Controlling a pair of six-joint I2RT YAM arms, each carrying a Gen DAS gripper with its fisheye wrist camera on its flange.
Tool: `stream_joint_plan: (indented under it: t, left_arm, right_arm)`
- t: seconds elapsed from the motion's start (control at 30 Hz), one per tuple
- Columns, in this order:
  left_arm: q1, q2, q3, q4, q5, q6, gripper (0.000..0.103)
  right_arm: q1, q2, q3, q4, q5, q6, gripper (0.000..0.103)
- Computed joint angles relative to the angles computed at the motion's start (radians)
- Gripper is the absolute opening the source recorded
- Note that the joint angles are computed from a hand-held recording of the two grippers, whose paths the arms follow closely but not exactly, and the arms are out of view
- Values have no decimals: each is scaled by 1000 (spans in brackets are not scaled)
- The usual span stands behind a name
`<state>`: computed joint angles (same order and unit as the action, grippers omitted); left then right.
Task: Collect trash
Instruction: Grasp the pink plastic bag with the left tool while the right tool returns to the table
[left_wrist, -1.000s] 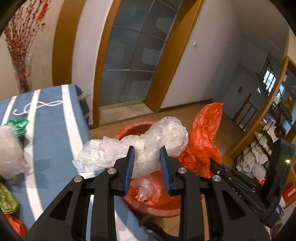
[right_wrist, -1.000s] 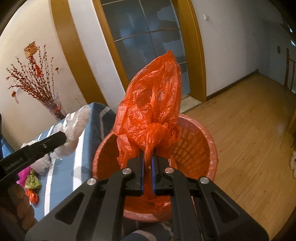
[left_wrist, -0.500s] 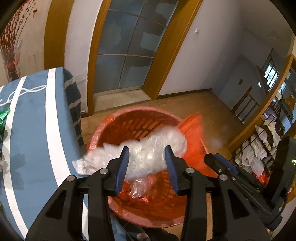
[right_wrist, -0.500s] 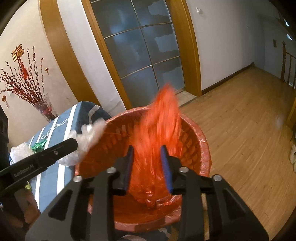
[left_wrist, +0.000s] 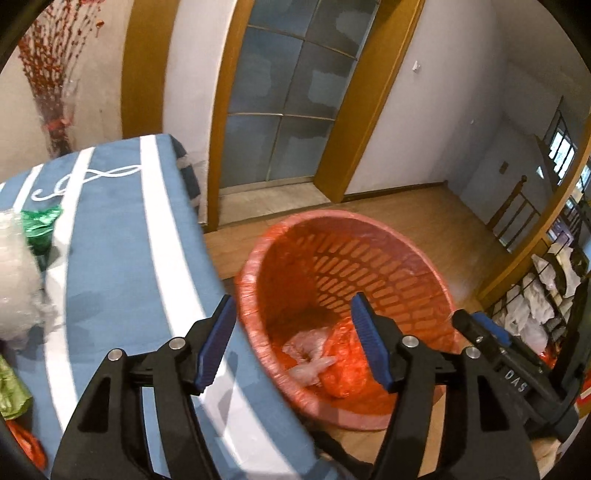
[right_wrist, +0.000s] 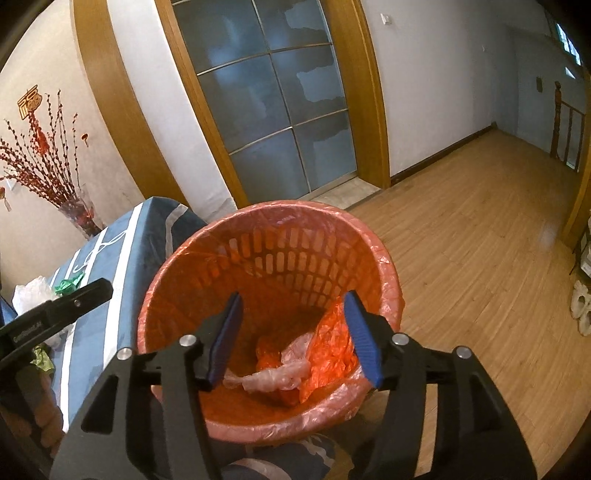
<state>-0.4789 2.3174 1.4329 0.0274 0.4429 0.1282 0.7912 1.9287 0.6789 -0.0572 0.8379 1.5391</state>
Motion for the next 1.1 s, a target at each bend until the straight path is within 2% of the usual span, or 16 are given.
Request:
stream_joint_plan:
  t: [0.37,0.57,0.77,0.9,1.1]
  left_arm:
    - [138,-122,-192,114,-23,43,71]
    - [272,-193,-285,188,-21,56,77]
    - [425,-230,-348,300,-44,84,89]
    - [509,-197,-327,343,-74,99,93]
    - [556,-62,-158,258,-126,101,93]
  right_arm:
    - [88,43,181,-147,32,-11,74]
    - [126,123,348,-178,22,-97,76]
    - [153,226,522,-187,2,-193,79]
    - [163,300,635,-191,-24,-253,82]
    - [168,400,789,-223,-60,-306,84]
